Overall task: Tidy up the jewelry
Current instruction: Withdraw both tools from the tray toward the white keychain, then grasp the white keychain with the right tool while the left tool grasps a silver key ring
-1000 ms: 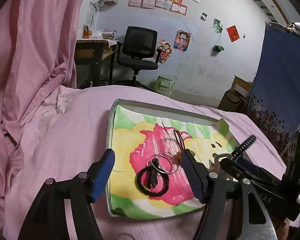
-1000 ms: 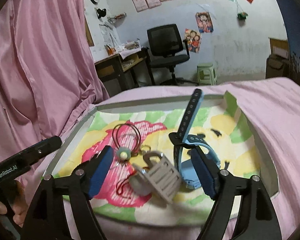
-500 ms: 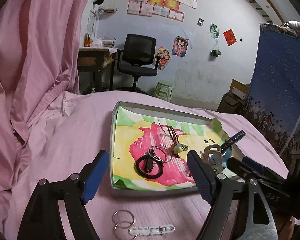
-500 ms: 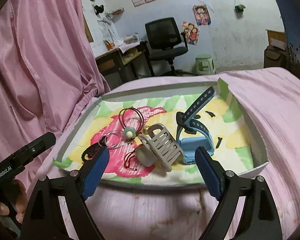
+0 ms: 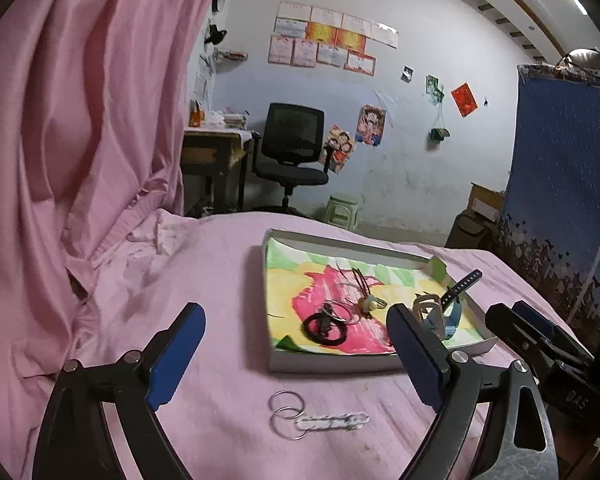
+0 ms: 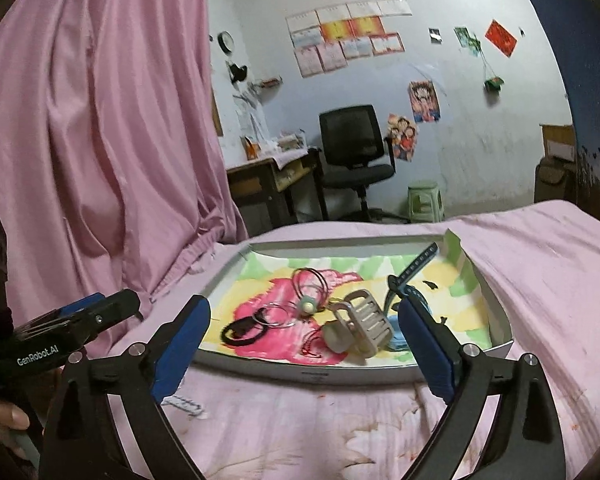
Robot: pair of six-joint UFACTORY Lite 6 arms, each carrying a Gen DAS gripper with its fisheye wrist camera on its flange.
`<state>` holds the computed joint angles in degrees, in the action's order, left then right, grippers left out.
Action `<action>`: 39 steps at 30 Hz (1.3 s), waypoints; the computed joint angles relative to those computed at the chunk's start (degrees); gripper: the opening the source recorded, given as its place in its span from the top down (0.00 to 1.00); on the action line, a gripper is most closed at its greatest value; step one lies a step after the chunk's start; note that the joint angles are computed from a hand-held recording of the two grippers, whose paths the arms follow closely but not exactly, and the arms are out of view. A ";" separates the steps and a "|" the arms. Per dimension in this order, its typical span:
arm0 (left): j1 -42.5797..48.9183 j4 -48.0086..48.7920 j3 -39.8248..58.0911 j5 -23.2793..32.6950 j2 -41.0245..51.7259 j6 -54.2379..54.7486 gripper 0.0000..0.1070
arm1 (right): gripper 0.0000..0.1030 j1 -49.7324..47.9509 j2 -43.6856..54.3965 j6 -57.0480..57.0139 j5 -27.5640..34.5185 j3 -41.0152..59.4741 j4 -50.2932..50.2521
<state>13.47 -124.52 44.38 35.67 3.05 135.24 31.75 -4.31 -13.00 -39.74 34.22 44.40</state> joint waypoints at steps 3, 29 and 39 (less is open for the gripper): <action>2.63 0.75 -2.23 2.01 -1.57 1.07 0.13 | 0.10 2.28 -0.80 -1.77 -1.16 -0.67 1.95; 12.42 24.05 7.42 3.65 12.62 -13.70 0.18 | 0.10 3.38 7.98 -4.79 11.22 7.15 -3.82; 9.89 38.06 14.51 3.37 19.79 -24.11 0.55 | 0.42 0.27 15.94 8.41 20.87 13.83 -22.85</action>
